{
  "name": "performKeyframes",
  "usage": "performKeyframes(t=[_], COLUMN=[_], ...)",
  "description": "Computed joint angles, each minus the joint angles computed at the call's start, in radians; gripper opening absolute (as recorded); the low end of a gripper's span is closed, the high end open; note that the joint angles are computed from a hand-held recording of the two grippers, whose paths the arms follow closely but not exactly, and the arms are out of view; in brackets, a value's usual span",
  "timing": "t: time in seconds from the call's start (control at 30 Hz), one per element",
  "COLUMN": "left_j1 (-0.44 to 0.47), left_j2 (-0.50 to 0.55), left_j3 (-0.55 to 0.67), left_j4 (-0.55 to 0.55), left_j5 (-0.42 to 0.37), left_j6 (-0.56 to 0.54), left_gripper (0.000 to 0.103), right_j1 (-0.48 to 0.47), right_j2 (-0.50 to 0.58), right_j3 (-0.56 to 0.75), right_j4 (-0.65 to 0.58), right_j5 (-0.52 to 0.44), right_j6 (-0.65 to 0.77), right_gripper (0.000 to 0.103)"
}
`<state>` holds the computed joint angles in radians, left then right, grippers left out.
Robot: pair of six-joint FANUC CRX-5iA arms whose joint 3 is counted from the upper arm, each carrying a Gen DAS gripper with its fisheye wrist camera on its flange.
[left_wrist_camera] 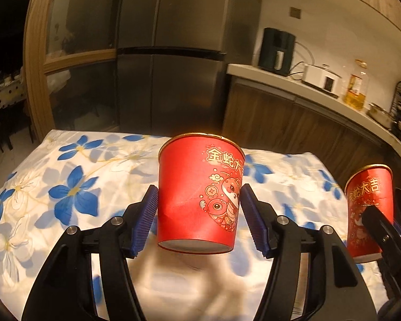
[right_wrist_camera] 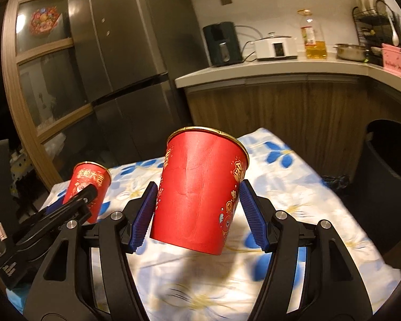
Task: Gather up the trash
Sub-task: 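Carry both red cups over the black bin and open both tools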
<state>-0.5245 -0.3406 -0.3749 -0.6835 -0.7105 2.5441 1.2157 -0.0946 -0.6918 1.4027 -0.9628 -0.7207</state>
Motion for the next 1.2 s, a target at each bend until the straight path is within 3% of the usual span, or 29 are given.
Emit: performKeyframes(t=[0.17, 0.4, 0.7, 0.97, 1.2], left_j1=[-0.147, -0.344, -0.486, -0.536, -0.529], left_j2=[0.04, 0.149, 0.342, 0.506, 0.564], left_j3=[0.067, 0.194, 0.377, 0.526, 0.567], left_j4=[-0.082, -0.174, -0.183, -0.139, -0.091], left_j5=[-0.045, -0.055, 0.014, 0.082, 0.109], left_j6=[0.092, 0.183, 0.176, 0.098, 0.056], left_gripper=[0.061, 0.062, 0.062, 0.063, 0.064], right_j1=[0.047, 0.138, 0.232, 0.241, 0.133], right_j2=[-0.101, -0.284, -0.548, -0.714, -0.761], right_j3=[-0.071, -0.187, -0.322, -0.401, -0.427], right_j4=[-0.041, -0.126, -0.241, -0.272, -0.263], right_j5=[-0.099, -0.343, -0.613, -0.689, -0.607], right_j6=[-0.003, 0.002, 0.028, 0.075, 0.142], right_gripper=[0.062, 0.062, 0.062, 0.063, 0.064])
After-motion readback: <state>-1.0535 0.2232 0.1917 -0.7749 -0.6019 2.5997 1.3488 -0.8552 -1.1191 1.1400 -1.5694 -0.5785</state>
